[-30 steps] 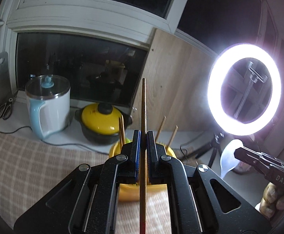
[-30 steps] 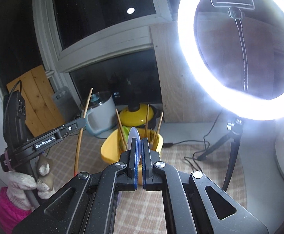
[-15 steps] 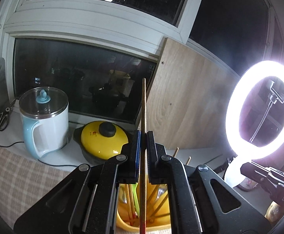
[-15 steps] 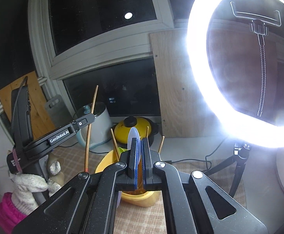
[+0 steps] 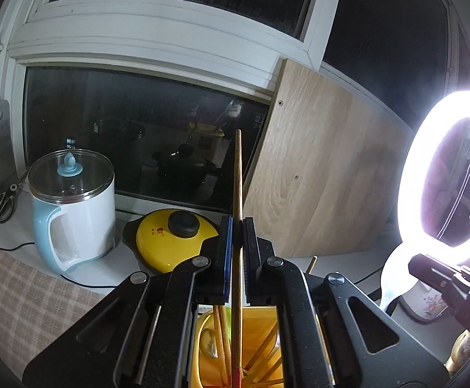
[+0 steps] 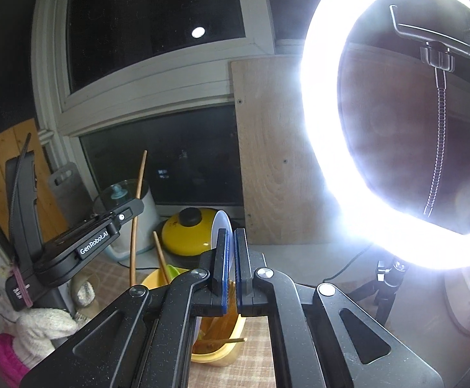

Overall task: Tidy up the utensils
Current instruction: 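Carry the chopstick with the left tool over the bin while the right tool carries the spoon, then open the left tool dropping the chopstick into the bin while the right tool drops the spoon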

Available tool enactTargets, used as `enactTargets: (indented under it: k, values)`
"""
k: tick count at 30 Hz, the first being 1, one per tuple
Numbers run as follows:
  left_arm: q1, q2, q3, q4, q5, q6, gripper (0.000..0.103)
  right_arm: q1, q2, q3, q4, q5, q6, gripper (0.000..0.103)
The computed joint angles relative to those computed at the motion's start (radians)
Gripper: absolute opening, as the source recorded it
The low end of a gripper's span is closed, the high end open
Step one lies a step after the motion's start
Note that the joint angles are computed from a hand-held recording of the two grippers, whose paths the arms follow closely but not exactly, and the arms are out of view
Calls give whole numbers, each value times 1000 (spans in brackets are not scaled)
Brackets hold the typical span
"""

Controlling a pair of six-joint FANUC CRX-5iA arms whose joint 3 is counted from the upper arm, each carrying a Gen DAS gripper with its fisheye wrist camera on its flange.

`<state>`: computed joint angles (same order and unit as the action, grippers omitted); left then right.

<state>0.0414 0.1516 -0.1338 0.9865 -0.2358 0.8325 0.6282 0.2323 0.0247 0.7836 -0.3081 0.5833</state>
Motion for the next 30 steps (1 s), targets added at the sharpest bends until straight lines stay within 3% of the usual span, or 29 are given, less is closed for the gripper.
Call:
enactTargets:
  k: [4,14,21,30]
  values:
    - [3,-2,-8,19,-9,-14,4,2,19,2,34,-8,-11,2]
    - [17,-46,-66,55,-49,-54,4,24,14,52,-265,-48,247,2]
    - [20,-96,-124,79,-77,-94,4,27,-16,34,-403,-62,332,2]
    - [36,-132,-144,-22,-127,-39,4,35,-57,-3,-492,-67,385,2]
